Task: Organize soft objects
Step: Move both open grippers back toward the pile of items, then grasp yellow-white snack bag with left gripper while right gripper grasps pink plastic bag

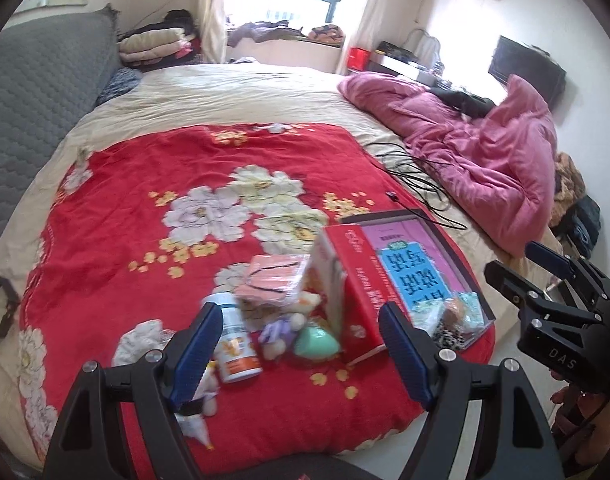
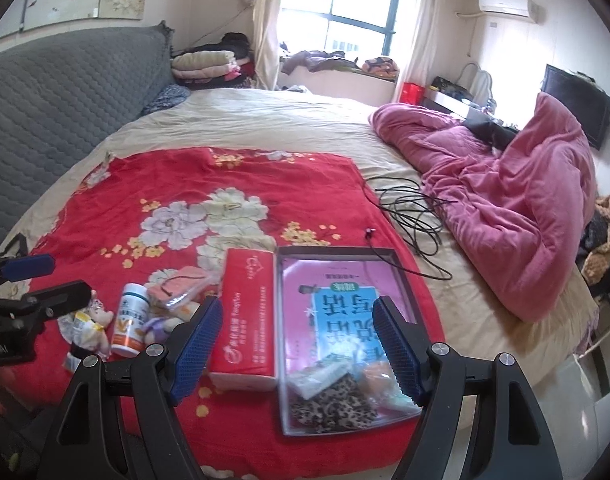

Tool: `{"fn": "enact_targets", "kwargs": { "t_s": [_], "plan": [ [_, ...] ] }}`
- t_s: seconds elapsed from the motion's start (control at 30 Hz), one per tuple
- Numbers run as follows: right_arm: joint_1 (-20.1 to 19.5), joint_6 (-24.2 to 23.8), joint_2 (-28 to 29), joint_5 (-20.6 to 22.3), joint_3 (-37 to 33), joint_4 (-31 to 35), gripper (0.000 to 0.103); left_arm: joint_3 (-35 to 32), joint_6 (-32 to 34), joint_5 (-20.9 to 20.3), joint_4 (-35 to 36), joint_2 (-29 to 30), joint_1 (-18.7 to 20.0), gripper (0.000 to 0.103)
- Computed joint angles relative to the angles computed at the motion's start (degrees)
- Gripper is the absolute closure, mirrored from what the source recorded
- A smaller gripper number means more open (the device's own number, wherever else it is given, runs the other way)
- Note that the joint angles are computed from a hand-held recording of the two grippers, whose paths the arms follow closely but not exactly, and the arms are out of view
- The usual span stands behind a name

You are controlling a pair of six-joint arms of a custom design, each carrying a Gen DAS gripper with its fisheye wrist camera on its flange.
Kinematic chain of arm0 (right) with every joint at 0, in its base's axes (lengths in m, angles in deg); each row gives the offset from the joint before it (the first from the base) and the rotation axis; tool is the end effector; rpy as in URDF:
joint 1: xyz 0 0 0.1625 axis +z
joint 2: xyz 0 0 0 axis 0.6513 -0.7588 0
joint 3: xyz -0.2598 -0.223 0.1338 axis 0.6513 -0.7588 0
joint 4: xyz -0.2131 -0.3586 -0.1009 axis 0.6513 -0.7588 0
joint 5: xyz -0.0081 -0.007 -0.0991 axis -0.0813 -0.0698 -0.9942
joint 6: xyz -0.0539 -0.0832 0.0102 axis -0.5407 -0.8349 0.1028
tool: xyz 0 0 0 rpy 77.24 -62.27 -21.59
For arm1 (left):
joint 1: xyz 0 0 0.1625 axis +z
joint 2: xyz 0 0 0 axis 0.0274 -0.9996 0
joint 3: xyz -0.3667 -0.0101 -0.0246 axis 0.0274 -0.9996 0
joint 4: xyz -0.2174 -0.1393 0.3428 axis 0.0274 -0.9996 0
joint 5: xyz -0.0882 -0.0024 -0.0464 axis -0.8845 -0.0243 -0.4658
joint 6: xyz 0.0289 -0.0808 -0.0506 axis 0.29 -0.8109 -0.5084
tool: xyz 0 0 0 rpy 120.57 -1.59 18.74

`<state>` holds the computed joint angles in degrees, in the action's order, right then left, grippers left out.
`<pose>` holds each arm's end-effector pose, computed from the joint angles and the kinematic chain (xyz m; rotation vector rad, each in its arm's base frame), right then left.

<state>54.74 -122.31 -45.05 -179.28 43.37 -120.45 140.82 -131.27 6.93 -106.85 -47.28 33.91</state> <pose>0.1701 -0.6700 0.3965 1.2246 -2.2253 0.6369 -0.4255 -0.5749 0.1032 -0.1748 2.2305 -1.0679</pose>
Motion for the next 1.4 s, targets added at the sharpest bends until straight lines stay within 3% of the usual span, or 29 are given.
{"fn": "enact_targets", "kwargs": {
  "t_s": [0.47, 0.83, 1.17, 1.4],
  "plan": [
    [1.8, -0.6, -1.9, 1.1, 4.9, 1.2, 0.025, 9.7, -17.4, 2.1, 14.6, -11.2, -1.9, 0.023],
    [2.9, -2.1, -3.2, 1.3, 8.5, 1.5, 0.025, 14.9, -28.4, 0.2, 23.0, -16.4, -3.2, 0.023],
    [3.1, -3.1, -3.5, 0.4, 10.8, 2.0, 0.025, 20.1, -31.7, -2.9, 21.4, -18.2, -3.7, 0.023],
    [2.5, -3.2, -3.2, -0.6, 12.0, 2.5, 0.025, 22.9, -27.1, -6.8, 13.2, -16.3, -2.9, 0.023]
  ]
}}
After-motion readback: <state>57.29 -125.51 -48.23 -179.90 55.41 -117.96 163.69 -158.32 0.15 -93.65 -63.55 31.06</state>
